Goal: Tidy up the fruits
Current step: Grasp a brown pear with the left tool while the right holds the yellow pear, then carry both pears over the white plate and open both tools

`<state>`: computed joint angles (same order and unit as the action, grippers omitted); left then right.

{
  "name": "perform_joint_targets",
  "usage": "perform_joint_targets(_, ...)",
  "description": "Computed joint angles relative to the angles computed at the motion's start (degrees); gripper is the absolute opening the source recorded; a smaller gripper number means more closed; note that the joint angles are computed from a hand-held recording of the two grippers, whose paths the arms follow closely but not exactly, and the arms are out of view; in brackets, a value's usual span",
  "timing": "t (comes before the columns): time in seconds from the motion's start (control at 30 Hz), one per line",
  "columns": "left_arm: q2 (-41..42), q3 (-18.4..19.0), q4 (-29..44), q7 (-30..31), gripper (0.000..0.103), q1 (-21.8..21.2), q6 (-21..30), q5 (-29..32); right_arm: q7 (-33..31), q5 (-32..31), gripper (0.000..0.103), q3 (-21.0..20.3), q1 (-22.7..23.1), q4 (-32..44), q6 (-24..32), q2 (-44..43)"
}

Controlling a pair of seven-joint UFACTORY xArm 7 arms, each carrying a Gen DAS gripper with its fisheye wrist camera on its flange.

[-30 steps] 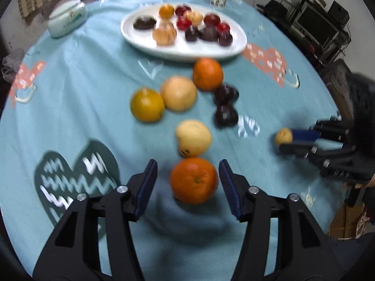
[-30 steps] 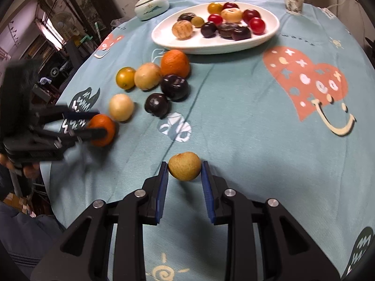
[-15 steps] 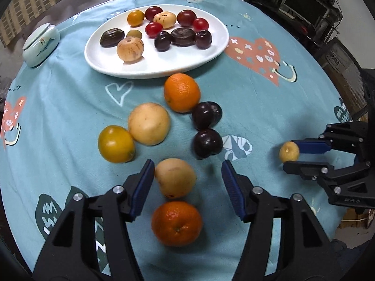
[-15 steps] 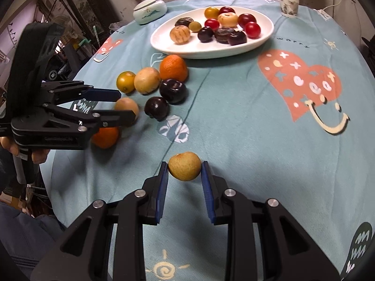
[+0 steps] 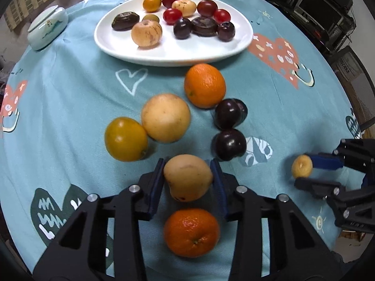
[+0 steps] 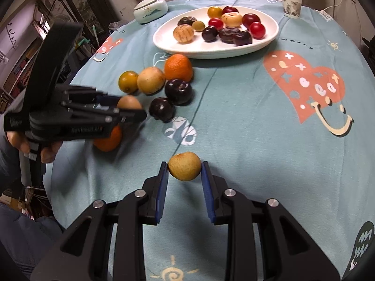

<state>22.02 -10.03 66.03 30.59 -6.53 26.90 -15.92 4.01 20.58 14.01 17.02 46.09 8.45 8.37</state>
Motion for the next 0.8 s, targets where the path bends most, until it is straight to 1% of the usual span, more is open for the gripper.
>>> perform_joint_targets(0.1, -0.5, 1.2, -0.6, -1.6, 0.04, -1.0, -0.6, 2.2, 1.5, -1.4, 0.029, -0.5, 0.8, 0.2, 0.3, 0.0)
perform_joint_targets(0.17, -2.4, 0.6, -2.3, -0.9, 0.04, -0.6, -1.8, 1.9, 3.4, -3.2, 0.029, -1.1, 1.6, 0.1, 0.3, -0.3)
perform_joint_targets(0.3, -8.1, 0.9, -7.6, -0.4, 0.04, -1.9, -7.7, 4.1, 7.4, -6.9, 0.029, -2.2, 2.8, 0.0, 0.3, -0.9)
perform_joint_targets(0.33, -9.4, 0.5, -8.5, 0.5, 0.04, -1.6, -8.9, 3.5, 9.2, -8.7, 0.029, -2.8, 3.5, 0.0, 0.2, -1.0)
perform_joint_targets(0.4, -12.1, -1.4, -9.8, 4.8, 0.04, -0.4, -10.2, -0.8, 10.7, -10.0, 0.029, -2.9, 3.7, 0.3, 0.2, -1.0)
perform_joint_targets(0.47, -13.6, -1.5, -9.8, 6.9, 0.04, -0.7, -10.5, -2.9, 12.3, -11.5, 0.029, -3.1, 4.0, 1.0, 0.2, -0.9)
perform_joint_targets(0.63, -13.2, -0.1, -7.2, 6.5, 0.04, -2.8, -10.2, -2.3, 15.3, -15.5, 0.029, -4.1, 4.3, 2.8, 0.5, -1.2)
perform_joint_targets(0.8, -10.1, 0.6, -2.5, 4.5, 0.04, -3.8, -9.4, -0.1, 15.5, -18.0, 0.029, -5.0, 2.9, 5.4, 1.5, -0.8)
